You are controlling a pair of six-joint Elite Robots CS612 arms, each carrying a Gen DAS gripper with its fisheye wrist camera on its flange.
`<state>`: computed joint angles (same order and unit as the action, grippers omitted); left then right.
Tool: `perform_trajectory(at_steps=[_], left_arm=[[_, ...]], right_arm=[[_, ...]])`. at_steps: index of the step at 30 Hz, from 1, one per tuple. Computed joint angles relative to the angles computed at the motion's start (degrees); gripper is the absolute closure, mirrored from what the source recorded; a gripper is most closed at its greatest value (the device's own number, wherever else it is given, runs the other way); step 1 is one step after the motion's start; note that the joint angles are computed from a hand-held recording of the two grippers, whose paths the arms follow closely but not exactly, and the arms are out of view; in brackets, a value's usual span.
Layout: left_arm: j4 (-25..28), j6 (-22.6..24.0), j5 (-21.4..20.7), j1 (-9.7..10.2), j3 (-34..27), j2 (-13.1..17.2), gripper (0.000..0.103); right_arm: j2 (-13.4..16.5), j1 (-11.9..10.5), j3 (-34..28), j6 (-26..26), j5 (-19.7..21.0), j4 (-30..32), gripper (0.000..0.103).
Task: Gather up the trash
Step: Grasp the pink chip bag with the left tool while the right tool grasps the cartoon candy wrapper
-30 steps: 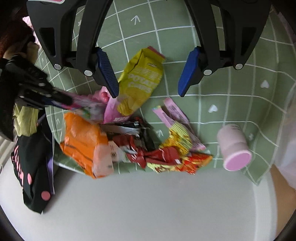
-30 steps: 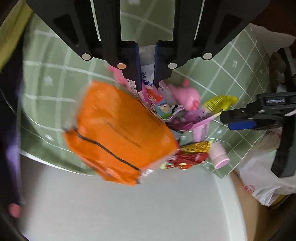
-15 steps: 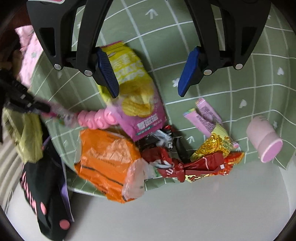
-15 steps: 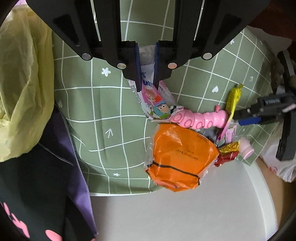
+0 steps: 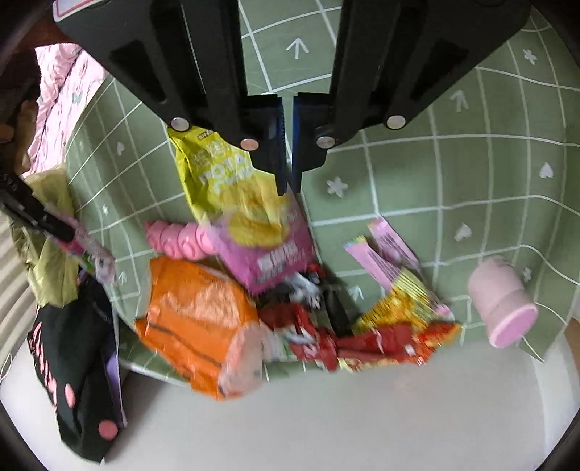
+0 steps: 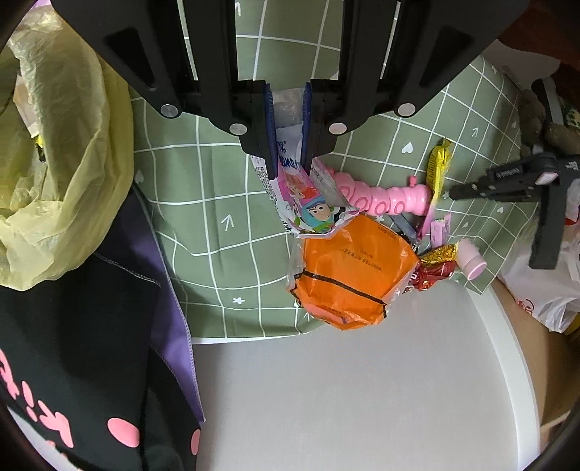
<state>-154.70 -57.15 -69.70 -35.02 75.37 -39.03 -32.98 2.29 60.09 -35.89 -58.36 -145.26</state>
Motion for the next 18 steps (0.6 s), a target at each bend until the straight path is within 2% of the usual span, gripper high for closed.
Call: perform_trajectory(at_steps=[5, 11, 13, 14, 16, 18], left_arm=[[-4.31, -0.24, 1.8, -0.27, 2.25, -1.12, 0.1], [-8.78, 0.63, -2.47, -0.28, 2.12, -0.11, 0.098], [-9.03, -0.4, -2.78, -0.39, 2.24, 0.19, 0.088], [-8.81, -1.47, -2.23, -0.58, 2.47, 0.19, 0.081], [-8.31, -3.9, -0.27, -1.09, 2.86, 0.1, 0.074], [-9.62, -6.79, 2.3, -1.73, 3.29, 0.22, 0.058]], right_arm=[[-0.17, 0.02, 0.31, -0.26, -0.54, -0.68, 0.091], [-0.27, 0.18, 0.63, -1.11, -1.65, 1.47, 0.091], [-0.22, 0.14, 0.76, -1.38, -1.67, 1.91, 0.091], [-0.2, 0.12, 0.82, -1.38, -1.68, 2.02, 0.091], [-0.11, 0.05, 0.85, -1.13, -1.73, 2.2, 0.091], [-0.06, -0.02, 0.87, -0.72, -1.79, 2.24, 0.091]])
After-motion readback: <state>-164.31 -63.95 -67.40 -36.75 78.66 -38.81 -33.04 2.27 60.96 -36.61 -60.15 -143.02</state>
